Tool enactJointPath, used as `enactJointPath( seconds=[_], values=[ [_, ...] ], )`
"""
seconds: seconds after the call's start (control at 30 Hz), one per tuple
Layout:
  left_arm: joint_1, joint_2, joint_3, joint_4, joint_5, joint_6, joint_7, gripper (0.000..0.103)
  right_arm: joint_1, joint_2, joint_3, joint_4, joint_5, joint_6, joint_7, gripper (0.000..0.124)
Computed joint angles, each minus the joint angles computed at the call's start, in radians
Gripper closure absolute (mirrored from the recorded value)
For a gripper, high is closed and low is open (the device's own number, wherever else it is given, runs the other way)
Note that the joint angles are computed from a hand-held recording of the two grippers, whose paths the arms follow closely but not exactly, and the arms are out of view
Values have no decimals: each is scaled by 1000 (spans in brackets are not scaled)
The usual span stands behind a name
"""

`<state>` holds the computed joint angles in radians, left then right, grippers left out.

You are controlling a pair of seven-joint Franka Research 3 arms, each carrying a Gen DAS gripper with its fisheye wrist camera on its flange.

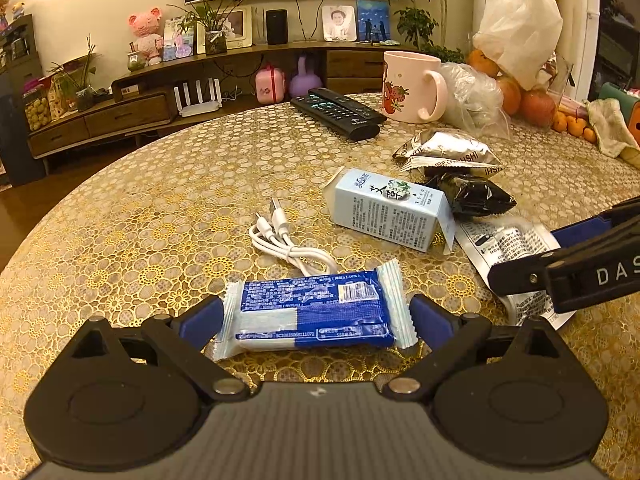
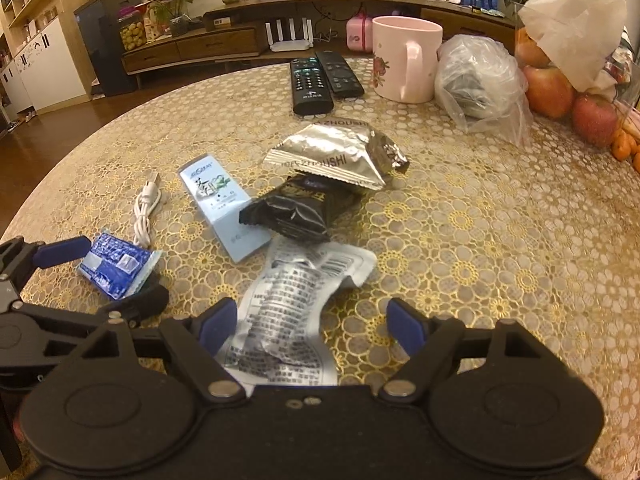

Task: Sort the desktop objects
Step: 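Grasp the blue-white wrapped bar with the left gripper while the right grasps the white sachet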

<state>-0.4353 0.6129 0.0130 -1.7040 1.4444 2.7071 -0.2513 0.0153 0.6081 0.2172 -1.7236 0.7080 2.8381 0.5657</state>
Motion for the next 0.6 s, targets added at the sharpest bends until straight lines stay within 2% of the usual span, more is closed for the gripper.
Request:
enactJointPath(
  seconds=[0.13,0.27,0.3,0.43,0.6],
  values=[
    [-3,4,4,3,15,-1,-23,5,2,3,7,-5,4,25,-13,44],
    [-6,5,2,8,25,-6,-29,13,-21,-2,40,-23,28,62,-54,59],
    [-6,5,0,9,23,-7,-30,16,-34,-3,51,-21,37,47,-65,69],
    [-14,3,-5,12,13,-29,-12,24,-47,-14,53,-16,65,-16,-80,90],
    [-18,1,-11,13,-15,-40,8,27,-43,-33,42,-32,107,-28,-111,97]
  ],
)
